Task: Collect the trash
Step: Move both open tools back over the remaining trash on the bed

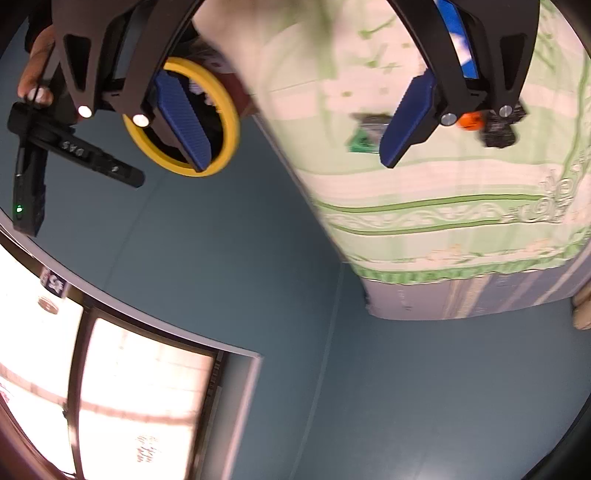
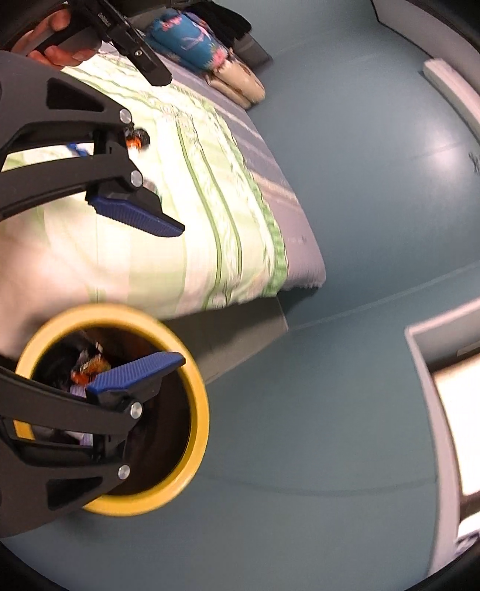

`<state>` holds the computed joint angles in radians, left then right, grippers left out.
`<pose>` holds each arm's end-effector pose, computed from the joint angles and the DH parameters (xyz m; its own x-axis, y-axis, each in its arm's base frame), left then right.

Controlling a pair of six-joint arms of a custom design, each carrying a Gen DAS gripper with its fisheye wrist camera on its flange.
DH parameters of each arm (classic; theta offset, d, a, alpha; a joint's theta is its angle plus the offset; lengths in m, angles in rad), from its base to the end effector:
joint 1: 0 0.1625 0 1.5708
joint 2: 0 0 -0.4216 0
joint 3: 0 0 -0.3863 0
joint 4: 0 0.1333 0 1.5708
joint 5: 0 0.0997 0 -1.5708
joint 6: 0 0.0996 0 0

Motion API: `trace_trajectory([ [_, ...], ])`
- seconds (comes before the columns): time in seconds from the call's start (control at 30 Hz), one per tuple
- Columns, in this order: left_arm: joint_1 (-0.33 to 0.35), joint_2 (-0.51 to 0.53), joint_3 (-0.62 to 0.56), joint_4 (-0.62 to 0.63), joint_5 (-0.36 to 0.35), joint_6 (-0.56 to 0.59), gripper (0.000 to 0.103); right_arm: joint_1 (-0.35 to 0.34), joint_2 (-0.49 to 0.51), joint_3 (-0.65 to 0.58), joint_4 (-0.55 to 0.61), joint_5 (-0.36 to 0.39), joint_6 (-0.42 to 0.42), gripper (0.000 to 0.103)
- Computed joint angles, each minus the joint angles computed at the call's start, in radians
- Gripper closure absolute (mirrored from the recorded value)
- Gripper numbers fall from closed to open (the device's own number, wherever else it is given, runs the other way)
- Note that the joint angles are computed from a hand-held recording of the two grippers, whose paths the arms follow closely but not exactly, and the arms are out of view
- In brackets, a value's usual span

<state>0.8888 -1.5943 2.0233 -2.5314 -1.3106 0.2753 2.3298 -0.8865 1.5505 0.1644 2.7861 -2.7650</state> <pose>-0.1767 -0.4698 0.3909 -0.6533 0.6707 -0.3512 0.7492 0.5059 -0.4275 0.3873 -0.3503 0.1582 -0.8269 0.4015 0.3938 -0.2183 0.4161 -0.8827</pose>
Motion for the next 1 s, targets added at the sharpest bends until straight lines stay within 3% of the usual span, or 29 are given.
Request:
trace_trajectory([
  [0.43,0.160,-0.047,-0.114,0.015,0.113,0.064,0.013,-0.002,0.195,-0.278,0.108,-0.119,-0.118,0.034],
  [0.73,0.303,0.044,-0.223,0.012,0.099,0.060,0.013,-0.047,0.348,-0.472,0.224,-0.180,-0.133,0.034],
  [1.0,0.379,0.146,-0.268,-0.017,0.101,0.082,0.013,-0.113,0.461,-0.597,0.300,-0.228,-0.145,0.033],
])
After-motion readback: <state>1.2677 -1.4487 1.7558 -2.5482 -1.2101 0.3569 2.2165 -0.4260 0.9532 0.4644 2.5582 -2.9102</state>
